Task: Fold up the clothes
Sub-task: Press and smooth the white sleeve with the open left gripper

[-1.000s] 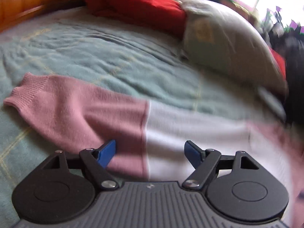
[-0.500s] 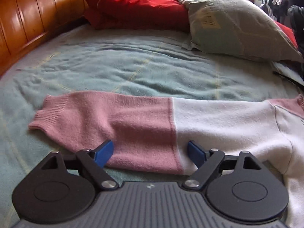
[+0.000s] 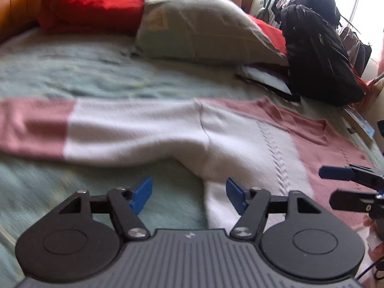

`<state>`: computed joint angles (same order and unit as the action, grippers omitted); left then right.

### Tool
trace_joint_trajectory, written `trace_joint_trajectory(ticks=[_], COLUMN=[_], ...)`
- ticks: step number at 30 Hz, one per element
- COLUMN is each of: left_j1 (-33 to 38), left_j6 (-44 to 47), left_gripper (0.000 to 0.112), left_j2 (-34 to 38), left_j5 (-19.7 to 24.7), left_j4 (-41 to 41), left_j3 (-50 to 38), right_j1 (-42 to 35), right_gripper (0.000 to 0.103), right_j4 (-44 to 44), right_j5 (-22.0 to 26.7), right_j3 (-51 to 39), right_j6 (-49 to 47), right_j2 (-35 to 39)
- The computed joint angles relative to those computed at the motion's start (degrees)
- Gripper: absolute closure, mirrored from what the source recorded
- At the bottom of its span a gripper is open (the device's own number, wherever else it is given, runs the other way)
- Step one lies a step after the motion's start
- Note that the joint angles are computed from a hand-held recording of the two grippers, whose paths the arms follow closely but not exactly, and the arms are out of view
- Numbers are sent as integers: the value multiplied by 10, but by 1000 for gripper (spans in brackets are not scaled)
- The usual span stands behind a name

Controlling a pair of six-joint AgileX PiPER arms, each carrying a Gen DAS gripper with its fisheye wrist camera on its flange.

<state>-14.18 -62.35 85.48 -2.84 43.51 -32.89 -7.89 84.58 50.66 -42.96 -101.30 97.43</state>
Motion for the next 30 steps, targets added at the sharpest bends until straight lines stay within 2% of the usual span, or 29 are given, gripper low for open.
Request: trace_joint_trajectory(ticks=[2,5,7,11,14,16,17,20,26,30], left_j1=[29,92,129,199,200,191,179,150,202,246], left_j6=[-52,-44,-43,-41,45,89,102,131,38,5], left_gripper=[52,52,48,47,45,29,26,25,27,27], left_j2=[17,34,48,88,113,130,132,135,116,51], left_j5=[-42,-140,-187,-287,-322,-340,-336,-335,-453,-470], left_j4=[46,31,44,69,7,-25,-40,-65,74,111], left_j3=[11,36,42,47,46,39,32,18,53,94], right_j1=[1,5,5,6,9,11,12,12,11,11], right_gripper=[0,0,0,0,0,0,0,0,0,0], right_j4=[-1,-3,-3,-4,-5,-5,-5,-5,-11,-11], right_j5=[0,-3,-3,-4,-8,-9,-9,-9,-10,-13], right_j3=[1,1,2,2,2,2,2,3,-3,-3], right_j6=[-1,-2,-3,-4,-5,-7,-8,-12,0,4], right_j2=[0,0,1,3,5,5,5,6,11,11])
